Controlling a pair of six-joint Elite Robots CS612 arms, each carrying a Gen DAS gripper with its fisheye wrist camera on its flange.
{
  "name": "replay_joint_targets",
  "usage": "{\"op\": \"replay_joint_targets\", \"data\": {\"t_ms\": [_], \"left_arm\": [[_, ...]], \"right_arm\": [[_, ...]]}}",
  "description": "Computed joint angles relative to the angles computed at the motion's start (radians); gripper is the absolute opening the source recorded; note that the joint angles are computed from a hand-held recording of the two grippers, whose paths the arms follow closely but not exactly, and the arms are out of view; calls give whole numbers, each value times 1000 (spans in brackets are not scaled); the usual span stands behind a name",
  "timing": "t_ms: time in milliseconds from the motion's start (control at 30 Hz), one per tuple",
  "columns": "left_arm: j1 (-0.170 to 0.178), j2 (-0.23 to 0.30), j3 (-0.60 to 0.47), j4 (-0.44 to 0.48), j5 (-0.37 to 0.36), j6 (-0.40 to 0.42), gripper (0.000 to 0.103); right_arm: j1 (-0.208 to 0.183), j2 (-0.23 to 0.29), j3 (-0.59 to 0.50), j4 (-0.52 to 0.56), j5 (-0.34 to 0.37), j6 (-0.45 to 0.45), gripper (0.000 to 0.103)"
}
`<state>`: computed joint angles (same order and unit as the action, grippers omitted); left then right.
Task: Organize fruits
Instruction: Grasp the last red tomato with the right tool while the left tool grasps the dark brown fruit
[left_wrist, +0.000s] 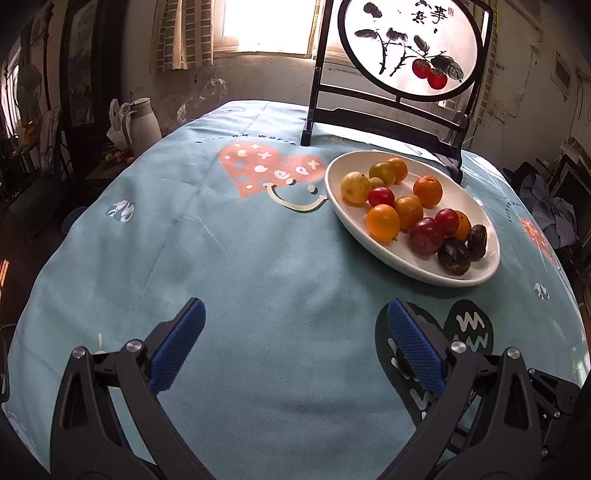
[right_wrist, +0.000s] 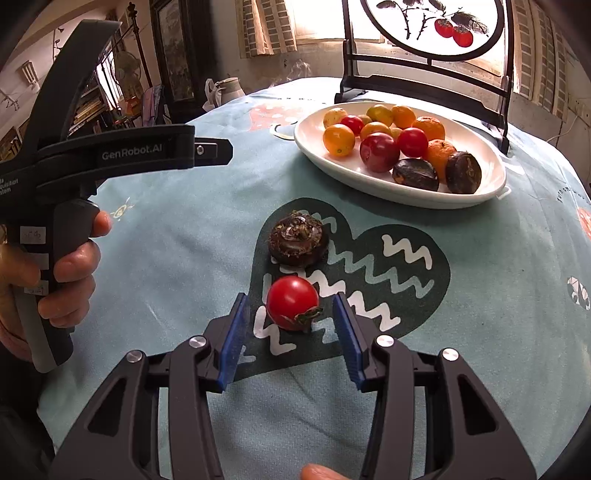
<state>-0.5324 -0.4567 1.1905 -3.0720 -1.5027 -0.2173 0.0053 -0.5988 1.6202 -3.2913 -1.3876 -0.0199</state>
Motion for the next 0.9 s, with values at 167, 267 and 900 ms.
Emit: {"op": "replay_joint_targets", "data": {"t_ms": [167, 267, 900], "left_arm": [[0, 0, 0, 2, 1, -1, 101], [0, 0, 0, 5, 0, 1, 101], [-6, 3, 1, -1, -2, 30, 101]], "right_arm": [[4, 6, -11, 2, -8, -4, 45], [8, 7, -16, 15, -17, -12, 40], [-33, -23, 45, -104, -52, 133, 29]]}}
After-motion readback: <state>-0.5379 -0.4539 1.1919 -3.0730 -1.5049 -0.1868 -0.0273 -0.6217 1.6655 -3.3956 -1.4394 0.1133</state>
